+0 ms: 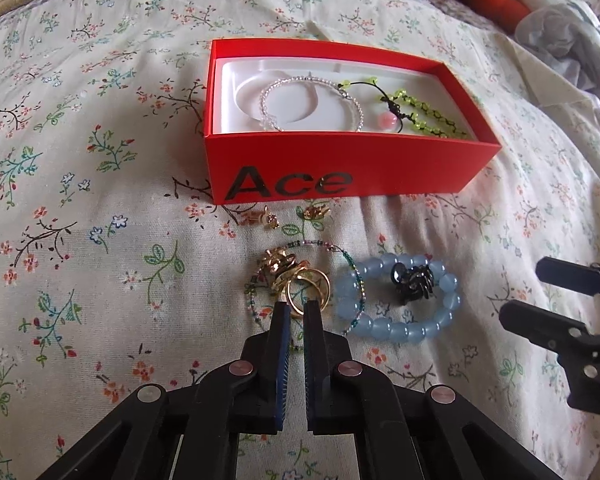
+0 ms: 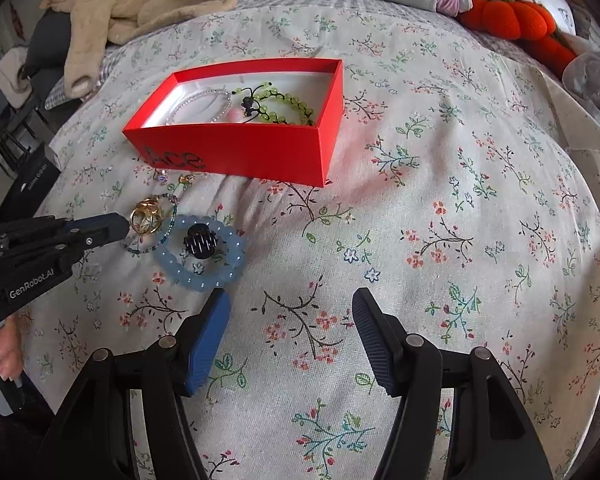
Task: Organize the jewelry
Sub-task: 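Grasp the gold rings with the left tool while the right tool grasps the black charm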
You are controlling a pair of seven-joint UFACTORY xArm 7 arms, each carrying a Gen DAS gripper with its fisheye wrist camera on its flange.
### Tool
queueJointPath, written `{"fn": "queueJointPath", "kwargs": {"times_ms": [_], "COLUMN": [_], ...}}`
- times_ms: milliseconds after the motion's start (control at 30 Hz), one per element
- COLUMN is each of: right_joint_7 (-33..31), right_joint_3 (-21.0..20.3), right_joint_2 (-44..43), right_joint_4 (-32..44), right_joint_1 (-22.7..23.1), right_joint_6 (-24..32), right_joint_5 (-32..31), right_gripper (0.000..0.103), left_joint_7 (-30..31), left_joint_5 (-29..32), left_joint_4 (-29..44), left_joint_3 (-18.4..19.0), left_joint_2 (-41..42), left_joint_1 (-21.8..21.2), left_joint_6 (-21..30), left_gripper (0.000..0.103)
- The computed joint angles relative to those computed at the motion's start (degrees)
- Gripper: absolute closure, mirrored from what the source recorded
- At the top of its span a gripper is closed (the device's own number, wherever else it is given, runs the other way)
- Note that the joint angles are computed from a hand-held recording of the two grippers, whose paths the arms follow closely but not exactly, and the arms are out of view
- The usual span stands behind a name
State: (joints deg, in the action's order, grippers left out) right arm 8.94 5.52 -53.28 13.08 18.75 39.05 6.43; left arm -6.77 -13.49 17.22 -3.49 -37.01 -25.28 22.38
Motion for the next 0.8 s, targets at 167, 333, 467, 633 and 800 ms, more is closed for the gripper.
{"fn": "queueJointPath", "kwargs": {"times_ms": [167, 333, 467, 633, 800], "right_joint_7": [0.25, 0.23, -0.23, -0.83, -0.95], "right_joint_3": [-0.14, 0.21, -0.41, -1.14, -1.58], "right_joint_2": [1.57, 2.24, 1.91, 0.86, -0.03], "right_joint_4": [0.93, 1.06, 0.78, 0.33, 0.12], "right_joint_1": [0.87, 1.12, 0.91, 0.06, -0.50], "right_joint_6": [-0.77, -1.19, -0.72, -0.35, -0.21], "right_joint_5": [0.96, 0.74, 0.78, 0.77, 1.23], "right_gripper": [0.036, 0.036, 0.036, 0.036, 0.036], "left_joint_7": [-0.05, -1.51, -4.46, -5.56, -6.60], "left_joint_5": [-0.11, 0.24, 1.54, 1.69, 2.67], "left_joint_4": [-0.97, -0.23, 0.86, 2.15, 2.07], "left_joint_3": [-0.05, -0.80, -2.48, -2.01, -2.36], "left_joint_2": [-0.91, 2.11, 4.82, 8.03, 7.75], "left_joint_1": [-0.39, -0.86, 0.68, 0.37, 0.57], "left_joint_6": [-1.71, -3.94, -5.24, -5.82, -5.70], "left_gripper": [0.076, 0.050, 0.051, 0.074, 0.082]}}
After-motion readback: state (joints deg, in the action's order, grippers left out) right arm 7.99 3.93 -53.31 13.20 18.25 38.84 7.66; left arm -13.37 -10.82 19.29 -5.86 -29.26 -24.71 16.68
